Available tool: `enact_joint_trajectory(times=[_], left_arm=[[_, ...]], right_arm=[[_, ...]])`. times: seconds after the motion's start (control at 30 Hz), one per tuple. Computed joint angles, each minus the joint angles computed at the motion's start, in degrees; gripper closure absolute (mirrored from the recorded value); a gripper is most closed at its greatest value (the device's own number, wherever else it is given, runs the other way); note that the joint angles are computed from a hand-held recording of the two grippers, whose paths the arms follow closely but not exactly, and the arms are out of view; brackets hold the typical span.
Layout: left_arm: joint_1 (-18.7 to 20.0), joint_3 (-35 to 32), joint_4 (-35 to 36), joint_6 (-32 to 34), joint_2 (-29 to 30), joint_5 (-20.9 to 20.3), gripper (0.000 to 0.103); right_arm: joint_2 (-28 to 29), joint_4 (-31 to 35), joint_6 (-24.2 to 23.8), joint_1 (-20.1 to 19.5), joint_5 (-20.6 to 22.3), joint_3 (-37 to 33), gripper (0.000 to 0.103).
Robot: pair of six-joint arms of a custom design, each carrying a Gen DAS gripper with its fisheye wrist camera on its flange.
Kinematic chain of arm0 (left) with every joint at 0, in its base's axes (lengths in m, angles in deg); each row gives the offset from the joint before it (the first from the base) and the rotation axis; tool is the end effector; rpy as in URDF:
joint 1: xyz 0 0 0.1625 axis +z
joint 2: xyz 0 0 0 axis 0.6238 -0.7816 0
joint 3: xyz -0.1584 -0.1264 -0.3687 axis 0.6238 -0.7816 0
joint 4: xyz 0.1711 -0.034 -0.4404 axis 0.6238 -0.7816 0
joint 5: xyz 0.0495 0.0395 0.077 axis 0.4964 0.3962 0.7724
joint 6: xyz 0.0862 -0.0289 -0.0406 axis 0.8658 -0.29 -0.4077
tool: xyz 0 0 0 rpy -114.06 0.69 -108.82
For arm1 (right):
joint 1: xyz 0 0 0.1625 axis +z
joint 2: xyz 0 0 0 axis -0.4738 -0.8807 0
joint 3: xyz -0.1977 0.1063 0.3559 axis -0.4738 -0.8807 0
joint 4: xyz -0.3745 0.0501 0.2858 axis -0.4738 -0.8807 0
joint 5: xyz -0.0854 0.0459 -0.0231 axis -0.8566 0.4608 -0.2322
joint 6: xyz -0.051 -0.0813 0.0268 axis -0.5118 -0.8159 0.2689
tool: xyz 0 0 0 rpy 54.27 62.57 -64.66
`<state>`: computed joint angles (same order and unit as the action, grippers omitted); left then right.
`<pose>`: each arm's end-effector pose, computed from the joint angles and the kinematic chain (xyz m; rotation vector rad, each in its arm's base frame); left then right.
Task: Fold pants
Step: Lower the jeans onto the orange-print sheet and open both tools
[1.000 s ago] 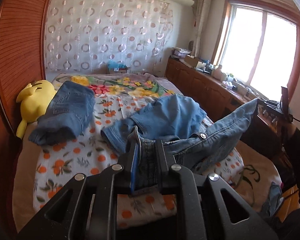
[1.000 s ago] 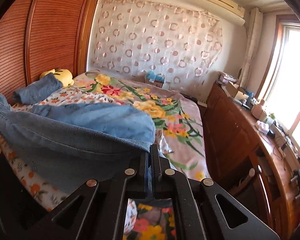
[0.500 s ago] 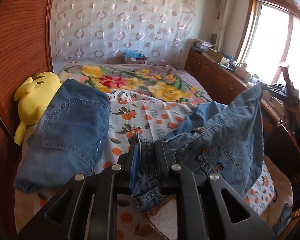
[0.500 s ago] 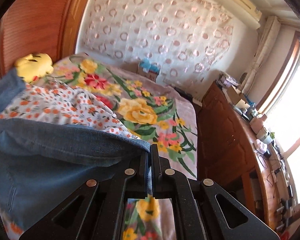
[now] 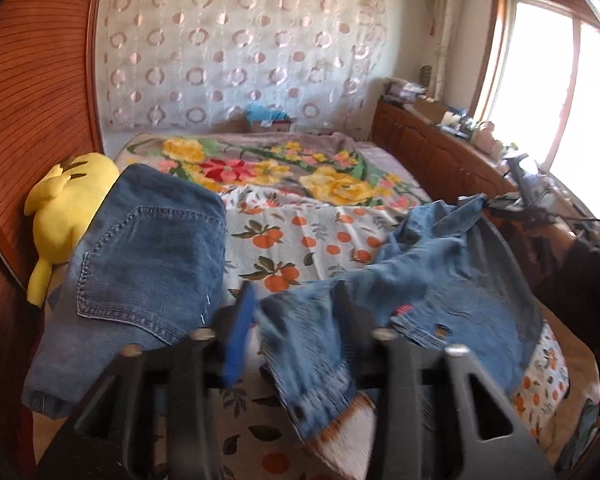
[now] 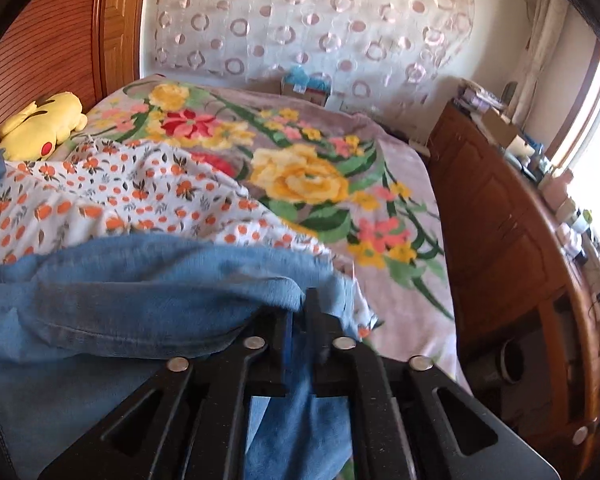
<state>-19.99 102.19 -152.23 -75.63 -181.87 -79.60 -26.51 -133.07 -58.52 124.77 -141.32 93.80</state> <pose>-0.2170 -0.2946 0.2736 0.6072 2.4246 -1.0012 0.1395 -0.5552 0.3946 0.7169 -2.0614 0.7337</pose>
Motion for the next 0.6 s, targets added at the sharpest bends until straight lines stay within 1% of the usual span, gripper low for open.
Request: enact_joint_trajectory(times=[0.03, 0.07, 0.13, 0.2, 0.27, 0.37, 0.47, 0.6], left_arm=[[-0.8, 0.3, 1.0, -0.5, -1.3, 0.2, 0.041], [-2.1, 0.5, 2.8, -1.9, -2.6, 0.7, 0.035], [-4.4, 1.1, 5.8, -5.0, -5.5, 0.8, 0.03], [-6.4, 1.9, 8.0, -7.1, -7.7, -0.2, 0.029], [-8.4, 2.3, 11.3, -10.6, -8.7, -1.0, 0.029], [-11.0, 3.7, 14.6, -14.7, -11.0, -2.6, 0.029], [-13.3, 5.0, 17.8, -18.4, -13.0, -4.6, 0.029], [-17.7, 6.7, 24.1, -25.6, -16.7, -7.4, 0.029]], right_arm=[[-0.9, 1.0, 0.8, -0.3, 0.8, 0.5, 0.083], [-2.2, 2.7, 1.9, -0.8, 1.8, 0.9, 0.079], [-4.5, 4.8, 3.8, -1.5, 3.7, 1.6, 0.075], [-7.9, 6.8, 5.4, -2.2, 6.5, 3.3, 0.074], [-11.0, 7.9, 6.4, -2.8, 8.7, 5.2, 0.073], [-15.4, 8.1, 6.0, -3.4, 11.4, 8.4, 0.071], [-19.2, 8.2, 6.0, -3.7, 12.9, 11.5, 0.067], [-24.2, 10.7, 7.5, -5.1, 17.3, 14.7, 0.059]])
